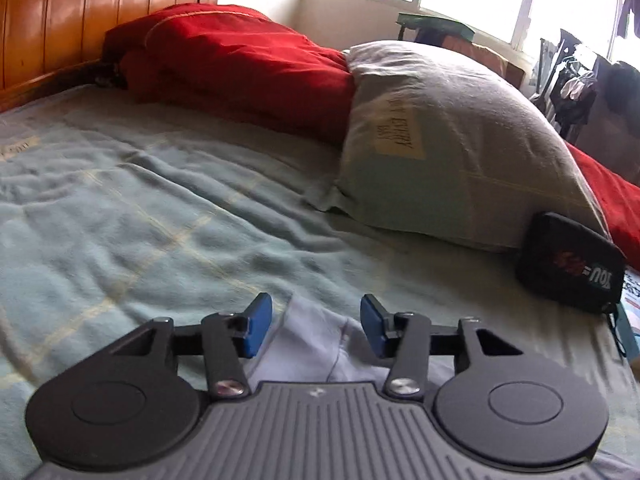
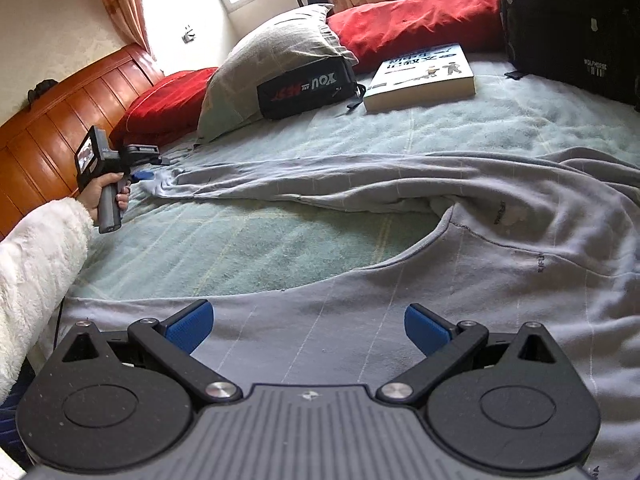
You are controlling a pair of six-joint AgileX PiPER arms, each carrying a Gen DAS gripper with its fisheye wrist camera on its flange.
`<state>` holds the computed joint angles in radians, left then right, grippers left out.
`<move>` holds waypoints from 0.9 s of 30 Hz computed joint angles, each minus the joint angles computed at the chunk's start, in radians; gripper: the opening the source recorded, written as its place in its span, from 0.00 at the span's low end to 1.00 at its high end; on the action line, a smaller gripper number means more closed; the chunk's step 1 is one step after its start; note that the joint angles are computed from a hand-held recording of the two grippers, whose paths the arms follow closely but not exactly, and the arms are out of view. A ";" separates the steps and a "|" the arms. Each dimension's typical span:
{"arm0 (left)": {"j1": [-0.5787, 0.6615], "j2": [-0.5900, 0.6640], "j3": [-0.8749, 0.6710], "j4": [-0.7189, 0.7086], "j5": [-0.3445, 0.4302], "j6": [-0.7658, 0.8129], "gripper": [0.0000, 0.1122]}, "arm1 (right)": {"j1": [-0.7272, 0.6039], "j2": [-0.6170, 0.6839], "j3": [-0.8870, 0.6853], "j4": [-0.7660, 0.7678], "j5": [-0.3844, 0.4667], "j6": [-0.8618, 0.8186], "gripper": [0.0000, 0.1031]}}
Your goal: Fold clothes
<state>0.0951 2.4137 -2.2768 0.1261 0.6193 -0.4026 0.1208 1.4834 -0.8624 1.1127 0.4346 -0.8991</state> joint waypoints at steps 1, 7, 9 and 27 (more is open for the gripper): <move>-0.001 -0.005 0.000 0.023 0.014 -0.016 0.44 | -0.002 -0.001 -0.001 -0.003 0.002 0.005 1.00; -0.009 -0.062 0.023 0.115 0.113 -0.053 0.47 | 0.007 -0.056 0.006 -0.066 0.012 0.069 1.00; -0.019 -0.107 0.074 0.102 0.129 -0.016 0.48 | 0.013 -0.088 0.011 -0.118 0.014 0.121 1.00; -0.526 -0.697 0.873 0.162 -0.004 0.107 0.68 | -0.200 -0.674 0.225 -0.403 0.269 0.432 1.00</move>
<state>-0.4304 1.7171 -1.4041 0.2880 0.6153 -0.2960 -0.0789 0.8099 -0.6376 0.7093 0.7037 -0.4671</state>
